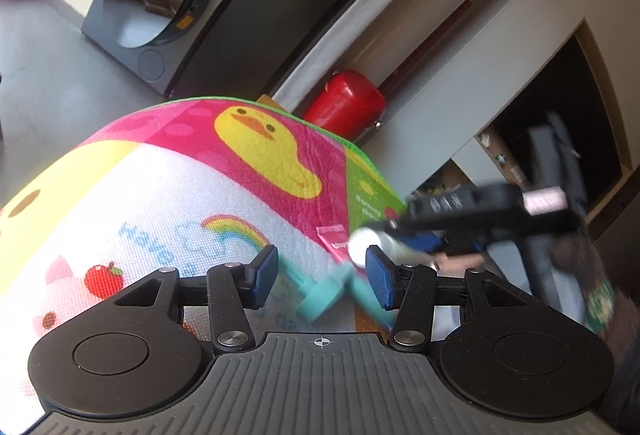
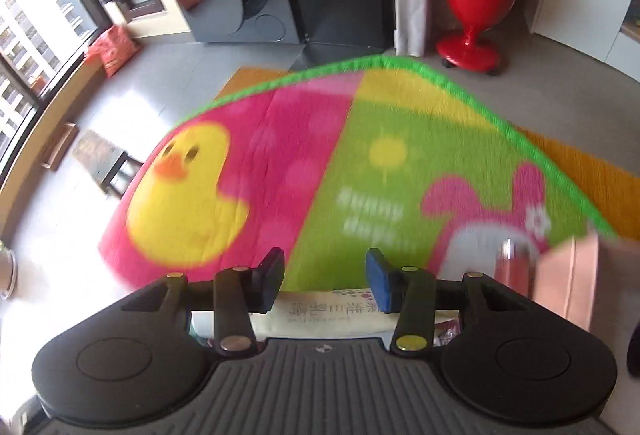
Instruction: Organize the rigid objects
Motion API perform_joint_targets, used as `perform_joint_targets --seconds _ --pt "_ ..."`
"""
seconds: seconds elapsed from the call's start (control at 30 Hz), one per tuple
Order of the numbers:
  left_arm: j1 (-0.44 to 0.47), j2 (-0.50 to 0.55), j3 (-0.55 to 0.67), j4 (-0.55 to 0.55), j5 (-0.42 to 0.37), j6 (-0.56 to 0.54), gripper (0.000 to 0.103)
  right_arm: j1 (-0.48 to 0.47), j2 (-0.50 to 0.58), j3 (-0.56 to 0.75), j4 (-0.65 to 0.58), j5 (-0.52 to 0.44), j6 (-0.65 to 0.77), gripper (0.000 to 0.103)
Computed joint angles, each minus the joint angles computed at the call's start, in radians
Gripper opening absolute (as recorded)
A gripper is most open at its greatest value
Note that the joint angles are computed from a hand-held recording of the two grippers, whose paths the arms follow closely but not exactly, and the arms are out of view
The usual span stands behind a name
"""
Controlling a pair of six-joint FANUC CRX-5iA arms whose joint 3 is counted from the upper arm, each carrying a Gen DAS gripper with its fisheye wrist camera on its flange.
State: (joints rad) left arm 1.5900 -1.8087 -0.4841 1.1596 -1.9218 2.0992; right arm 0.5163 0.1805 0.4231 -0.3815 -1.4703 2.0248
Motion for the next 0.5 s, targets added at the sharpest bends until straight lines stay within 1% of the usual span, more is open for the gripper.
perform_joint_targets --seconds 0.07,0.17,0.27,0.3,0.33,0.37,0.4,0.5 --pt "0.0 0.001 -0.002 -0.003 -0.006 0.001 0.053 -0.033 -0.054 -0.056 -0.033 -0.007 0.045 0.045" --pt "0.01 0.006 -0.006 0.03 -0.022 -0.011 0.053 -0.079 -0.139 -0.136 -0.071 0.012 0.119 0.045" --pt "0.016 0.019 0.01 0.053 -0.046 -0.016 0.053 -0.123 -0.243 -0.237 -0.107 0.067 0.26 0.046" --pt "0.015 0.021 0.014 0.059 -0.052 -0.005 0.053 -0.146 -0.277 -0.266 -0.13 0.076 0.318 0.049" --pt "0.011 0.023 0.021 0.06 -0.057 0.005 0.052 -0.175 -0.302 -0.283 -0.16 0.073 0.376 0.05" --pt "0.008 0.025 0.027 0.064 -0.063 0.012 0.052 -0.207 -0.322 -0.297 -0.193 0.064 0.424 0.057" --pt "0.008 0.028 0.035 0.069 -0.072 0.017 0.052 -0.252 -0.337 -0.304 -0.24 0.037 0.48 0.058" --pt "0.015 0.042 0.066 0.082 -0.101 0.028 0.052 -0.381 -0.386 -0.339 -0.345 -0.026 0.638 0.059"
